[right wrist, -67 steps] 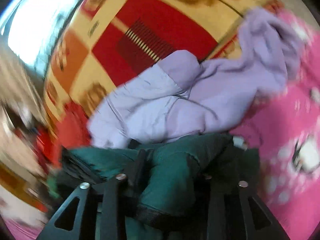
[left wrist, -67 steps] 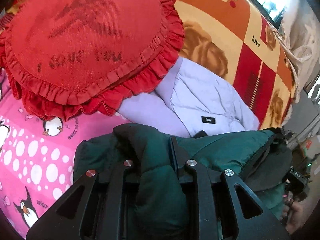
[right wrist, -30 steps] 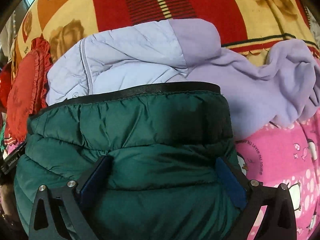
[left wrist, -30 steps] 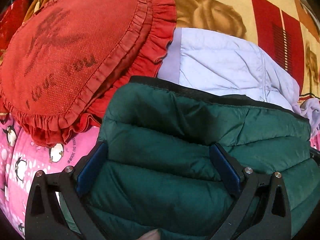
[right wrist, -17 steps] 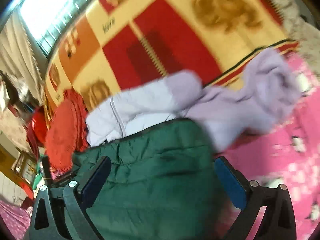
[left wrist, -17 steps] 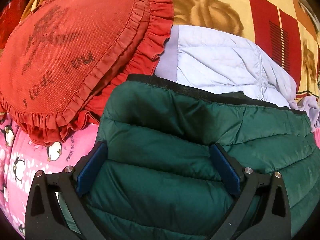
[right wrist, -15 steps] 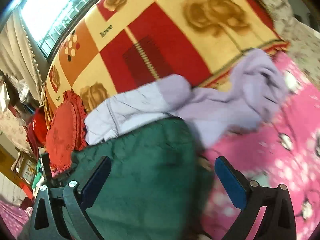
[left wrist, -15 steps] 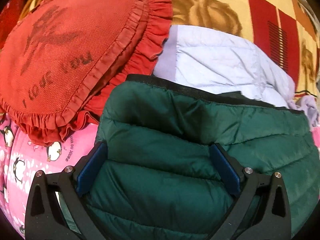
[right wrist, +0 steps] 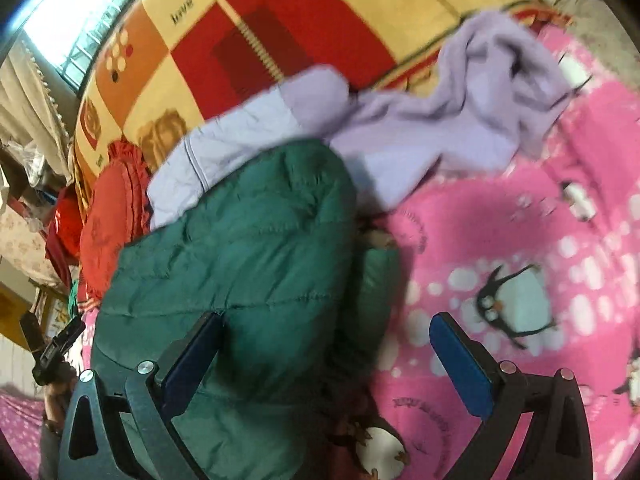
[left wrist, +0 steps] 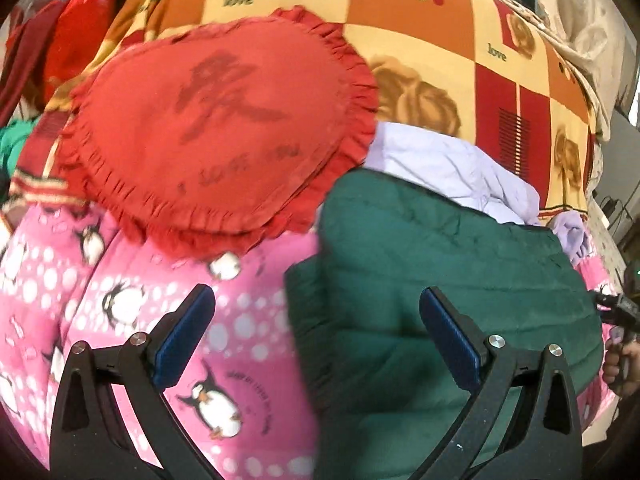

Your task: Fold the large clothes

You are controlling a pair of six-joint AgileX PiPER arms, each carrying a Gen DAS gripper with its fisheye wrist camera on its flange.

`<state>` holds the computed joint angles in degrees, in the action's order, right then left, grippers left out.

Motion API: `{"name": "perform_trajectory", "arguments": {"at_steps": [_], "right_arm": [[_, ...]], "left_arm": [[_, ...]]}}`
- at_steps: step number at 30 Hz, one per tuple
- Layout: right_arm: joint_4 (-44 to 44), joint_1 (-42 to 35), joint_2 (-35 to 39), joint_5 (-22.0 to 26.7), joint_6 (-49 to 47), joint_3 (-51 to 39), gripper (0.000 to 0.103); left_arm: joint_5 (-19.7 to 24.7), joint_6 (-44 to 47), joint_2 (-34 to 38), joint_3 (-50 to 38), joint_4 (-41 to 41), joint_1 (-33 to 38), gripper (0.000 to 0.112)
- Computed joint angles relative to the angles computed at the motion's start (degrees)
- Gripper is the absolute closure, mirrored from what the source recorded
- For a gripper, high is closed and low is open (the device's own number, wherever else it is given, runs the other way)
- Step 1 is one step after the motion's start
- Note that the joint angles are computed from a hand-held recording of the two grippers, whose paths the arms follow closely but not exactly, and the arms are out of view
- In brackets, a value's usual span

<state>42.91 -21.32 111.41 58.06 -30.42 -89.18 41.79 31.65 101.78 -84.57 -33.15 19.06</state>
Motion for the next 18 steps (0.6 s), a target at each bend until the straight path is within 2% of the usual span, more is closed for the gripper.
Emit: {"name": "perform_trajectory", "arguments": {"at_steps": [5, 11, 14, 16, 18], "right_arm": [[7.52, -2.34, 5.05, 2.51, -4.72, -0.67, 0.0], [10.12, -1.19, 7.25, 2.95, -8.2, -2.69, 0.0], [10.26, -0.4, 8.19, 5.21, -10.19, -4.47, 0.0], [9.51, 0.13, 8.04, 4.57, -10.6, -4.23, 0.0], [9.64, 0.06, 8.09, 4.41, -10.67, -3.97, 0.0]], "left_arm": [[2.21, 4.93, 1.96, 1.29, -6.41, 3.19, 0.01], [4.59, 9.6, 2.91, 0.72, -13.19, 3.96, 0.01], [4.75, 6.92, 4.81, -1.55, -8.69, 2.13, 0.01], [5.46, 4.9, 6.79, -2.82, -3.89, 0.42, 0.01], [2.98, 8.15, 6.69, -0.47, -5.63, -0.07, 0.01]]}}
